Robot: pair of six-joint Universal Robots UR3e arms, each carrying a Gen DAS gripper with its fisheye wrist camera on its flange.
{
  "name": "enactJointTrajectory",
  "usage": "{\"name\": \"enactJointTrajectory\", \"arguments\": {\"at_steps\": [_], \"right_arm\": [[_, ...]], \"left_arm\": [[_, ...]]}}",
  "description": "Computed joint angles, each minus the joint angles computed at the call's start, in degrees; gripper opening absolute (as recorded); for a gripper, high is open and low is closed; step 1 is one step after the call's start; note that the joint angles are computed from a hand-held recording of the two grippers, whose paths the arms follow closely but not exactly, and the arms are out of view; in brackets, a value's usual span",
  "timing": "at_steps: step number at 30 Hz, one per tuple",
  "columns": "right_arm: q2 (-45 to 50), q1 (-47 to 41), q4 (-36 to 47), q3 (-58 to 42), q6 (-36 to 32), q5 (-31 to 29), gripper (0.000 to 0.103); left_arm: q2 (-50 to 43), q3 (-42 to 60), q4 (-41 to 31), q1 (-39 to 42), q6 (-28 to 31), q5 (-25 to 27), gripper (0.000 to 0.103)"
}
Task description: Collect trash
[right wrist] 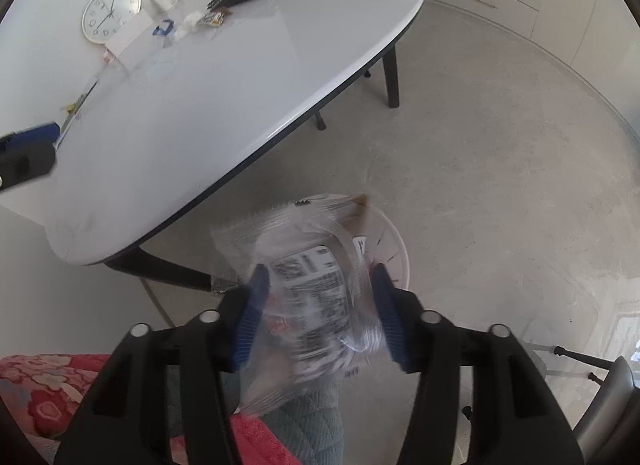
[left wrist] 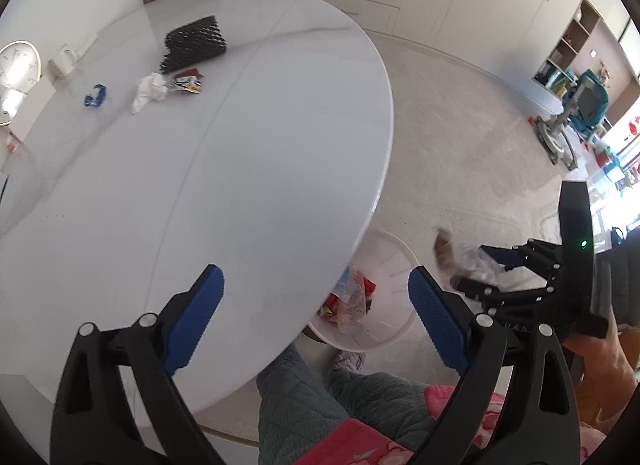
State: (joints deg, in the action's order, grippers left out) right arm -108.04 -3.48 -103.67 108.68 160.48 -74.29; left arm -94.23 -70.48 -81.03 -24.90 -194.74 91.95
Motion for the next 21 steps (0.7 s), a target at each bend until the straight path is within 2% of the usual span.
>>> {"name": "enactJointTrajectory", "arguments": {"at_steps": [1, 7, 13, 14, 21], "right_arm": [[0.86, 1.61, -1.58, 0.17, 1.34, -1.18, 0.084], [2.73, 3.75, -0.68, -5.67, 5.21, -0.59, 0.1], [4.7, 2.9, 2.33, -16.79, 6.03, 0.88, 0.101], [6.08, 3.46, 2.32, -19.21, 6.9, 0.96, 0.101], [17.78, 9.76, -0.31, -33.87, 13.14, -0.33, 0.101]], "left_arm": [[0.1, 0.66, -0.57, 0.01, -0.82, 0.62, 0.089], [4.07, -2.38, -0.61, 3.88, -3.21, 1.88, 0.089], [6.44, -2.17, -0.6, 7.58, -2.06, 4.82, 0.09], [6.67, -1.79, -0.73, 8.45, -1.78, 4.95, 0.096], [7.68, -1.26, 0.26, 17.02, 1.55, 3.53, 0.096]]}}
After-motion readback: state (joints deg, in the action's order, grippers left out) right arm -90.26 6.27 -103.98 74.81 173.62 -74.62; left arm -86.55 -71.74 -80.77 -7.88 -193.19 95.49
